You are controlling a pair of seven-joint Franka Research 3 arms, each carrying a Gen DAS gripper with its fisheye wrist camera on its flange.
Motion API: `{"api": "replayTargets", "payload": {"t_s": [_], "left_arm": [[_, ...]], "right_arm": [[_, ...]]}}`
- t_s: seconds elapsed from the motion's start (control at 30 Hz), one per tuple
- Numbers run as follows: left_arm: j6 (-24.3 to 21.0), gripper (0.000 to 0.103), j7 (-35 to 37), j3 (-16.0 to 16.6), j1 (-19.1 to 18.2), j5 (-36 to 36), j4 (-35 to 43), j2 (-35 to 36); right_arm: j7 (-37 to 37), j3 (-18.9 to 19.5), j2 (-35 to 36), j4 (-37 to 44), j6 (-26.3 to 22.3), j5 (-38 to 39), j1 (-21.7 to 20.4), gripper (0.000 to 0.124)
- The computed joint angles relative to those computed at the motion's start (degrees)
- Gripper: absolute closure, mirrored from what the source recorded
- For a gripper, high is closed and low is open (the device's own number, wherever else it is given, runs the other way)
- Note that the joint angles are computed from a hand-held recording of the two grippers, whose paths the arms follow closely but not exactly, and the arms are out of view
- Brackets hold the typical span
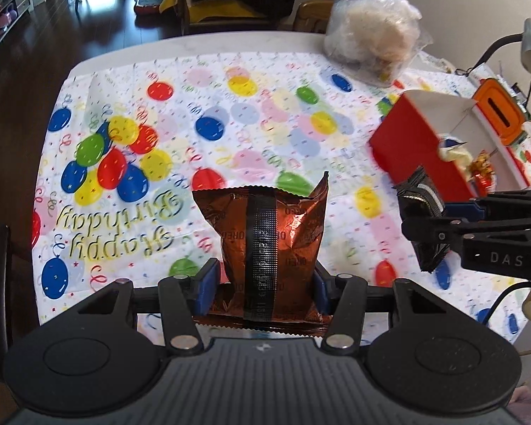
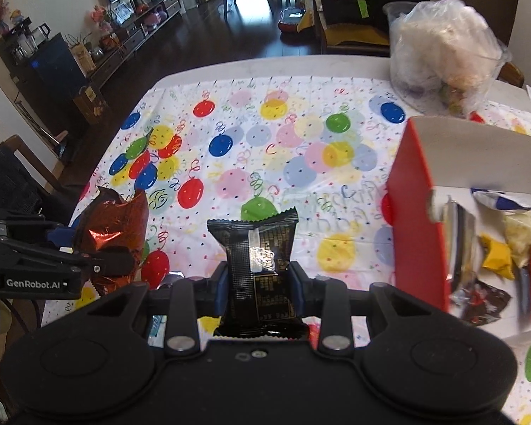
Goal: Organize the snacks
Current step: 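Carry both held snacks into the cardboard box and lower them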
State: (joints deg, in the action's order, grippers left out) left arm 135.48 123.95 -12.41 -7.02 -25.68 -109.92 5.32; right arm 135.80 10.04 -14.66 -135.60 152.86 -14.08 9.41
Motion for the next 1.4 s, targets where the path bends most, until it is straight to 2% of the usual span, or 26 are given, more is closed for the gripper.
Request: {"api": "replayTargets", "payload": {"t_s": [0.2,0.4,0.77,1.03,1.4], "left_arm": [[0.26,0.051,0.02,-0.67,-2.01,-0.82,-1.35,-3.35],[-0.02,0.051,-0.68,-1.20,-4.90,-2.03,-1.07,-4.74],[1.73,0.051,-6.67,-4.03,-10.52,1.16,2.26,-2.43],[2.67,0.051,-14.23,-6.49,-13.90,6.63,6.74,1.55],[1.72,0.051,-24.72,-8.75,-18.43,17.50,16.74,10.32]], "right_arm": [[-1.44,-0.48,-6.10,-4.17,-0.44,1.70,-0.91,0.092],[-4.37,-0.89,-12.30,-8.38,-1.15,3.98,-3.60,0.091],[-13.39,-3.27,-22.58,-15.94,-2.34,8.63,-9.25,0.091],[-21.01,-5.64,-25.35,-19.07,-2.78,11.18,-13.54,0.091],[-30.68,-8.77,-24.78,-21.11,-2.96,14.00,-17.65,0.091]]}}
